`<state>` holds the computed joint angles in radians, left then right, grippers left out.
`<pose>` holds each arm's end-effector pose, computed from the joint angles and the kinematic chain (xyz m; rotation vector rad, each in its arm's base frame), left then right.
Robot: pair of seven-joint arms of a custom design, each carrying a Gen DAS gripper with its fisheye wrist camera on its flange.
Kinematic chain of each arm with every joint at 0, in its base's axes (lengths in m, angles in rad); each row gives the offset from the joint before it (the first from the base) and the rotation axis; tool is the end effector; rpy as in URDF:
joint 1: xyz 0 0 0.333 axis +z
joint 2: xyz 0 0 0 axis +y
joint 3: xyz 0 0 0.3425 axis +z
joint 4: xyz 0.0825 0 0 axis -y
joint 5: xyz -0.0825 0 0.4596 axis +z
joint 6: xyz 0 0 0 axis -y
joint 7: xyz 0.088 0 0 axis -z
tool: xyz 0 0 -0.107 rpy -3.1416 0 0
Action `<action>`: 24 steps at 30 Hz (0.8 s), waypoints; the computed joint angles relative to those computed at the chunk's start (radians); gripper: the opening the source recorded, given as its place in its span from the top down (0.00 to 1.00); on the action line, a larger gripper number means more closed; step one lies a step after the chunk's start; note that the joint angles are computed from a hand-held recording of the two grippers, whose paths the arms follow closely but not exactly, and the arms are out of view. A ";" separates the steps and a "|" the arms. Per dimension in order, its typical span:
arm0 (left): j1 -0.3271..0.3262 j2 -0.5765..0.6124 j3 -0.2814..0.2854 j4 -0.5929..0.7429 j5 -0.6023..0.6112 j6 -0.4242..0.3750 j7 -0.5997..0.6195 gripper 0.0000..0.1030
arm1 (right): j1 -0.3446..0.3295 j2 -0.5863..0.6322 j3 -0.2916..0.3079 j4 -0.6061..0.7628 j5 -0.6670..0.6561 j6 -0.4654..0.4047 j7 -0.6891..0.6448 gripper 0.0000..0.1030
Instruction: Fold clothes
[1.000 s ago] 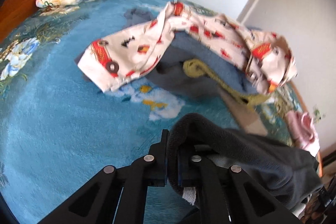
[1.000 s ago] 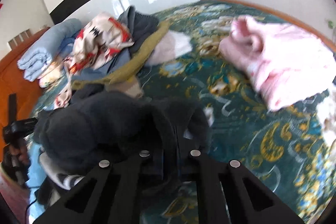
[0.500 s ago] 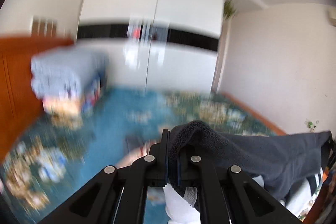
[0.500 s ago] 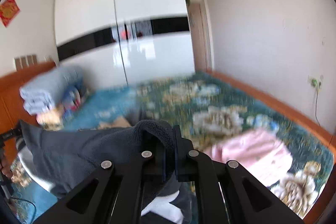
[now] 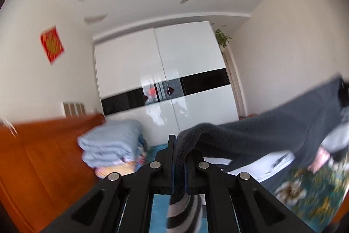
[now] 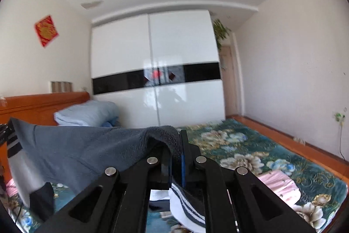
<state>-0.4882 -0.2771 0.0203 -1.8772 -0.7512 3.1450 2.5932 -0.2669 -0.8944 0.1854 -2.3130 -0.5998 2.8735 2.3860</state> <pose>0.5245 -0.1950 0.8151 -0.7241 1.6246 -1.3409 0.3598 0.0491 0.8156 -1.0128 1.5076 -1.3470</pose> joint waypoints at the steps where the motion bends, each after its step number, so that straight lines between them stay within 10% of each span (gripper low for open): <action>1: 0.013 -0.043 -0.003 -0.035 0.016 -0.017 0.008 0.94 | 0.025 -0.026 -0.009 -0.008 -0.003 -0.006 -0.026 0.95; 6: 0.168 -0.107 -0.074 -0.042 0.173 -0.156 -0.101 0.94 | 0.159 -0.070 -0.040 0.036 0.031 -0.097 -0.185 0.95; 12: 0.379 0.123 -0.219 0.141 0.500 -0.353 -0.410 0.94 | 0.282 0.093 -0.099 0.122 0.141 -0.216 -0.314 0.94; 19: 0.301 0.588 -0.174 0.488 0.815 -0.624 -0.762 0.94 | 0.355 0.435 -0.218 0.175 0.333 -0.307 -0.373 0.94; 24: 0.243 0.860 -0.151 0.754 0.805 -0.802 -0.878 0.94 | 0.359 0.662 -0.272 0.237 0.495 -0.361 -0.408 0.94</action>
